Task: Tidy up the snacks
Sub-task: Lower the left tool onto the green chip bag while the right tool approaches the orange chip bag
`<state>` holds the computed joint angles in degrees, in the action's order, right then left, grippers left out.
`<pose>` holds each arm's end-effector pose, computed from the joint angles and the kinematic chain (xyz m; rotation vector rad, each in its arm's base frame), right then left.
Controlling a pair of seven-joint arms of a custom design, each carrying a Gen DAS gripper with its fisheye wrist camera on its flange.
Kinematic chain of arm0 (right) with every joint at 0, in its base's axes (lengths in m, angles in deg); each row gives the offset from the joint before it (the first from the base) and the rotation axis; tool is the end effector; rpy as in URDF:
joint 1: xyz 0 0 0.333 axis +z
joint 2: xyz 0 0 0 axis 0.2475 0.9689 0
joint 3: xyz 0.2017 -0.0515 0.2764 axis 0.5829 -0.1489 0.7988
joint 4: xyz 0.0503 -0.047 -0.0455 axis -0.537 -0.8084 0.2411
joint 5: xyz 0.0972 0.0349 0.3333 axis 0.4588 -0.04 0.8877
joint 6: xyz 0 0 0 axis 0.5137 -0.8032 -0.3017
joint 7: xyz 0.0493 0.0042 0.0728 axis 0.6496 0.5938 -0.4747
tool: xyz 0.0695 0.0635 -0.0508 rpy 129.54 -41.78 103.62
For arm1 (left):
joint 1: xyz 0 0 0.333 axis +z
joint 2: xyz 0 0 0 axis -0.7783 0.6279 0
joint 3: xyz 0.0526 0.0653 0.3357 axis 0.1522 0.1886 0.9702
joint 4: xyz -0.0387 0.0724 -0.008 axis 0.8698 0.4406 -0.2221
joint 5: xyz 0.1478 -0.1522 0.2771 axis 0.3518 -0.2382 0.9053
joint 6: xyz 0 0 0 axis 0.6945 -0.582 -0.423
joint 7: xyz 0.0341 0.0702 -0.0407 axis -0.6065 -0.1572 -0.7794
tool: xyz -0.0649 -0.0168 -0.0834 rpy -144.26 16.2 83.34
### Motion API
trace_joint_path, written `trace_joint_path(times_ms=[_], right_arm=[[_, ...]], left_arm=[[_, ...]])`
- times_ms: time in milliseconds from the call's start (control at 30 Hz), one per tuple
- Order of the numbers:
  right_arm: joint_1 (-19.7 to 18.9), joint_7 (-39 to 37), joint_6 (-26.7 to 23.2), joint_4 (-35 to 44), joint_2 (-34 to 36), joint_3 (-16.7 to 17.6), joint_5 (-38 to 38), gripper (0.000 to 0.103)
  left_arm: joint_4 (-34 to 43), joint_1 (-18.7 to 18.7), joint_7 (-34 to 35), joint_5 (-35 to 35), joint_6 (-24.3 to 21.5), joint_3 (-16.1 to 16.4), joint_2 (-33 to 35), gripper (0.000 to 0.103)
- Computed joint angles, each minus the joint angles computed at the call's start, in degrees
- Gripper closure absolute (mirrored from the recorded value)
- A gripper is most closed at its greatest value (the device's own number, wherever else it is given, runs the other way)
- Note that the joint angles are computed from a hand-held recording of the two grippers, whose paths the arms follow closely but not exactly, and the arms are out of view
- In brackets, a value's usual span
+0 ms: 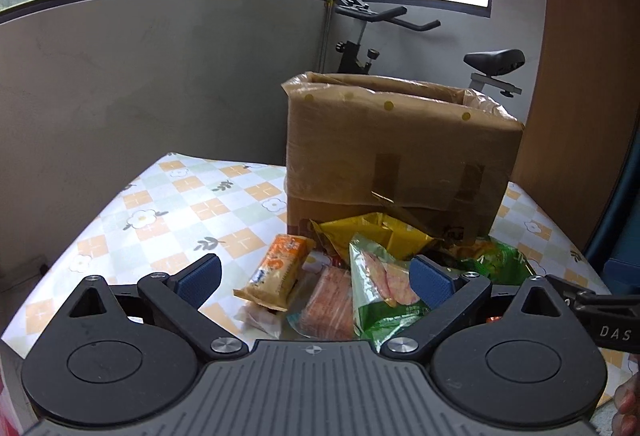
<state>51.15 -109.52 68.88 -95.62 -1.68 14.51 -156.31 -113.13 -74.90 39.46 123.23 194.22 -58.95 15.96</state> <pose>0.6133 0.3798 0.4041 -1.5511 1.5745 -1.0882 0.6605 -0.2707 0.4916 -1.6011 1.5961 -0.9248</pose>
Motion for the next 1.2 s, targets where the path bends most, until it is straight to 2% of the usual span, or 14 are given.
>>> trace_joint_path(times_ms=[200, 367, 500, 567, 733, 967, 1200], right_arm=[[-0.9, -3.2, 1.3, -1.6, 1.9, 0.3, 0.6, 0.002], [-1.5, -6.4, 4.9, -0.9, 3.5, 0.0, 2.9, 0.003], [-1.0, -8.1, 6.1, -0.7, 4.2, -1.0, 4.6, 0.003], [-0.8, -9.6, 6.3, -0.6, 4.5, -1.3, 5.8, 0.003], [0.8, -13.3, 5.3, -0.7, 4.8, -2.6, 6.1, 0.003], [0.5, -21.9, 3.7, 0.7, 6.7, -1.9, 11.1, 0.007], [1.5, -23.0, 4.6, 3.7, 9.6, -5.1, 12.9, 0.011]], left_arm=[[0.1, 1.7, 6.0, -6.5, 2.7, -2.2, 3.2, 0.006], [1.0, 0.9, 10.1, -11.4, 5.4, -1.1, 5.7, 0.006], [2.1, -1.5, 10.4, -13.3, 8.0, 2.4, 7.4, 0.006], [2.2, -2.0, 12.0, -14.7, 8.2, 2.8, 7.8, 0.006], [1.5, -0.9, 17.3, -20.2, 8.7, 1.0, 8.2, 0.006], [1.6, -1.0, 23.1, -26.1, 9.2, 0.4, 9.1, 0.006], [1.8, -2.1, 27.5, -31.5, 9.5, 1.3, 10.0, 0.006]])
